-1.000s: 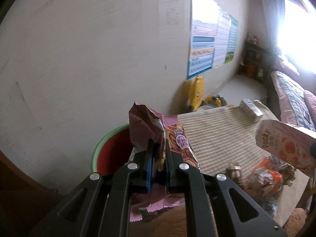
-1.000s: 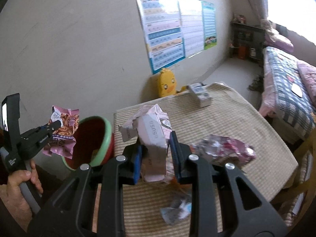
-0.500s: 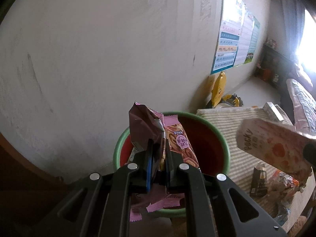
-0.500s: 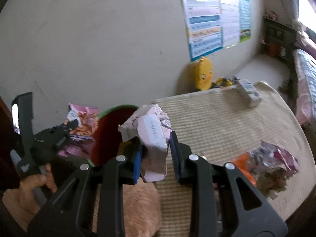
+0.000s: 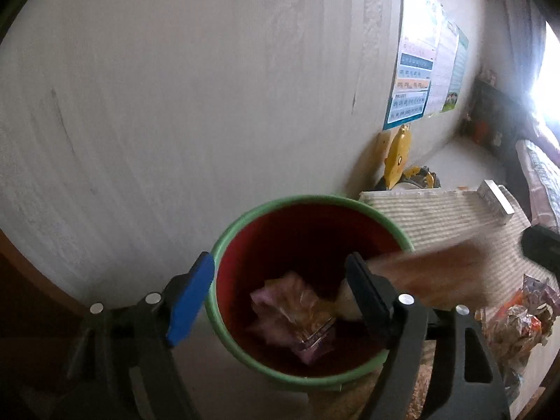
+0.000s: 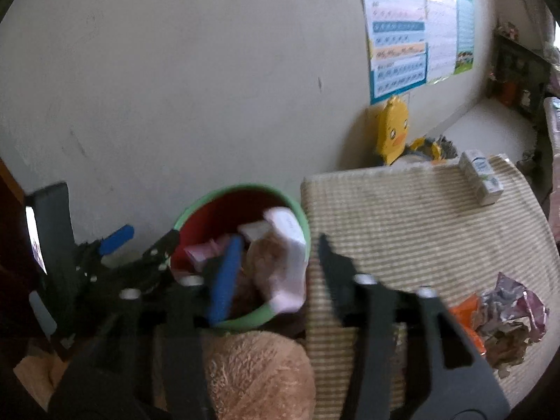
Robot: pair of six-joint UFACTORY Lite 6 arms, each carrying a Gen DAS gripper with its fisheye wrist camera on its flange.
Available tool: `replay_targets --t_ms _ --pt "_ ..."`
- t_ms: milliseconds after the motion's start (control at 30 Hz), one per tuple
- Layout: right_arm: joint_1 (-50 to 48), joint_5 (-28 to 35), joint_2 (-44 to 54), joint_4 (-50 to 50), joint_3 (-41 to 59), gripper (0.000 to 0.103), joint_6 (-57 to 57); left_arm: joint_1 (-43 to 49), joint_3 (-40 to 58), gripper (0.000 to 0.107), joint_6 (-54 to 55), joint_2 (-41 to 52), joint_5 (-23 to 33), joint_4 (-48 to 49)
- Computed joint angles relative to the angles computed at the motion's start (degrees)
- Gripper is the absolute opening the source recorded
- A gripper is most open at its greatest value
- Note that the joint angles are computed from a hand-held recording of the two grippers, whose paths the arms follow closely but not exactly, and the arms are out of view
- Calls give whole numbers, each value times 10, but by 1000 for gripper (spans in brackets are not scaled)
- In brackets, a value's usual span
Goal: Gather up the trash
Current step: 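Carry the pink bag and white paper to the bucket and release both, then move both open grippers back over the remaining trash on the table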
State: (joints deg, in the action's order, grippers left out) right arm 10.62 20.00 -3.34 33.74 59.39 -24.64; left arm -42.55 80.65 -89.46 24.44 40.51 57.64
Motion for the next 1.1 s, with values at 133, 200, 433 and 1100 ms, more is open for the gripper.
replay_targets --t_ms 133,200,433,1100 --pt "-35 17 -58 -20 -48 60 4 -9 29 75 18 13 16 -11" --pt "-65 28 -100 1 -89 60 -23 -18 44 76 23 19 21 -14" --pt "-169 65 -206 -19 -204 60 -41 -51 77 79 36 23 43 -16" --pt "-496 129 -239 105 -305 64 -297 -150 400 79 204 219 60 -157"
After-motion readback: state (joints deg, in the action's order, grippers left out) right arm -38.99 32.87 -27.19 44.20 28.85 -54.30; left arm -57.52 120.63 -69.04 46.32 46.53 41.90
